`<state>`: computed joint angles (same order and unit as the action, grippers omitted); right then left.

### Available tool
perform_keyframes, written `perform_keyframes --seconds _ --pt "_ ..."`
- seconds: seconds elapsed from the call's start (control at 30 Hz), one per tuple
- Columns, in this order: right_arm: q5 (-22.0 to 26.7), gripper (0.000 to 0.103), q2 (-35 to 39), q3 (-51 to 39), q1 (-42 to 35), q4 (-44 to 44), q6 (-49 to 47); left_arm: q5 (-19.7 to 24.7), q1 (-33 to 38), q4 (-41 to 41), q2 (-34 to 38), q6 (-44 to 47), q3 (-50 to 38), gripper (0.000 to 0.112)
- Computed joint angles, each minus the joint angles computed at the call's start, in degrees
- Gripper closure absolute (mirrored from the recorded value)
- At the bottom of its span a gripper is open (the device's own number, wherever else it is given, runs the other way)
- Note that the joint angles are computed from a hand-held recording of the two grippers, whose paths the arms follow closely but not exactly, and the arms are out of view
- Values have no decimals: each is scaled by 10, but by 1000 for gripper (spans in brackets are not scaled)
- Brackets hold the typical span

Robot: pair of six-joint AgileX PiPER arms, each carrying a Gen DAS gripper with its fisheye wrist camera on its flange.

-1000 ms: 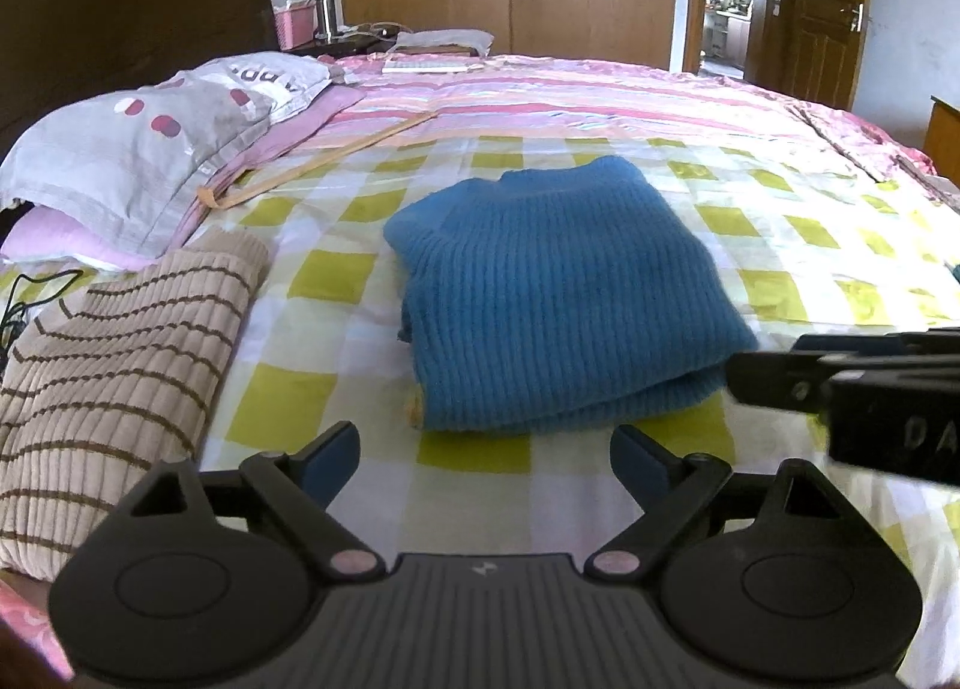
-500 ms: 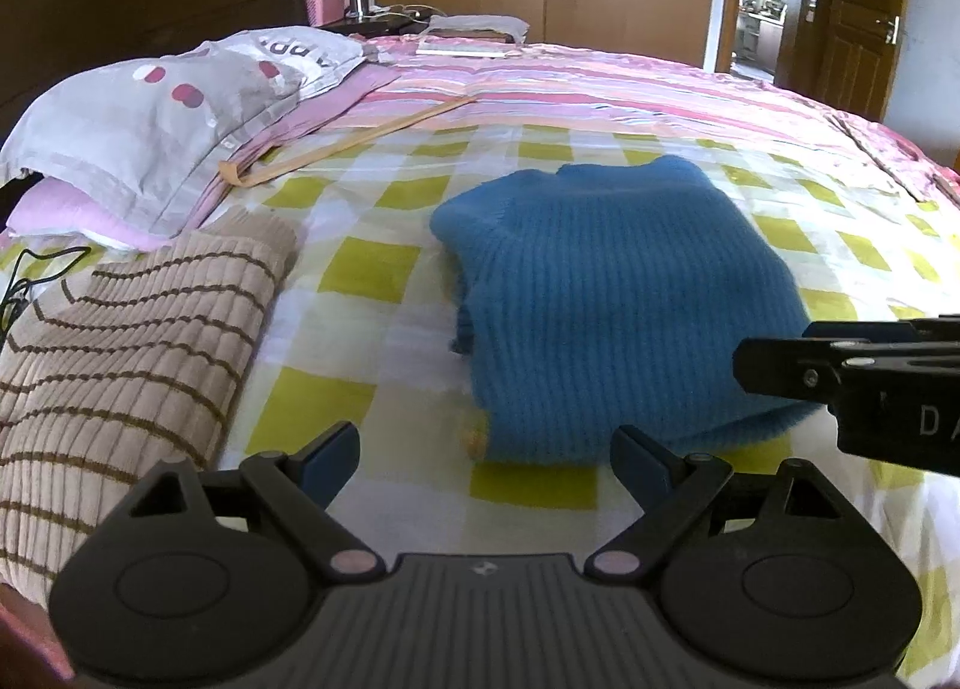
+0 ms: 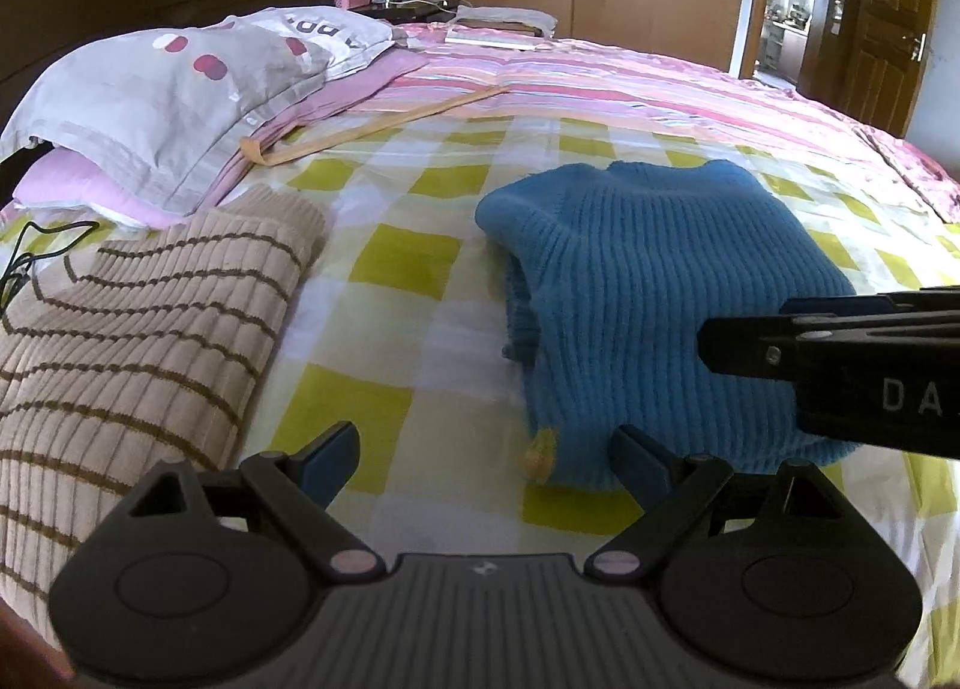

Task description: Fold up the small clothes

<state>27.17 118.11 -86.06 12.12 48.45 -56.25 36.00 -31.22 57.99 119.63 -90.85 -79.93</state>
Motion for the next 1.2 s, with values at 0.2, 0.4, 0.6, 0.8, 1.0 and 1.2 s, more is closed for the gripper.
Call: perform_keyframes --seconds 0.2,0.4,0.6,0.8,1.0,1.2 --pt "11 50 37 -72 20 -57 57 -5 0 46 -12 -55 30 16" --pt "52 39 135 -244 70 -220 223 -42 10 82 -35 -94 78 16" --pt "166 29 259 -476 134 -424 388 -47 11 116 -49 -133 101 16" --pt "267 86 337 -653 105 -429 453 -60 12 160 -64 -188 124 16" --pt "248 90 267 -558 22 -278 437 -68 21 208 -72 -243 132 16" --pt "221 91 205 -460 -18 -169 355 -55 53 213 -57 -230 101 16"
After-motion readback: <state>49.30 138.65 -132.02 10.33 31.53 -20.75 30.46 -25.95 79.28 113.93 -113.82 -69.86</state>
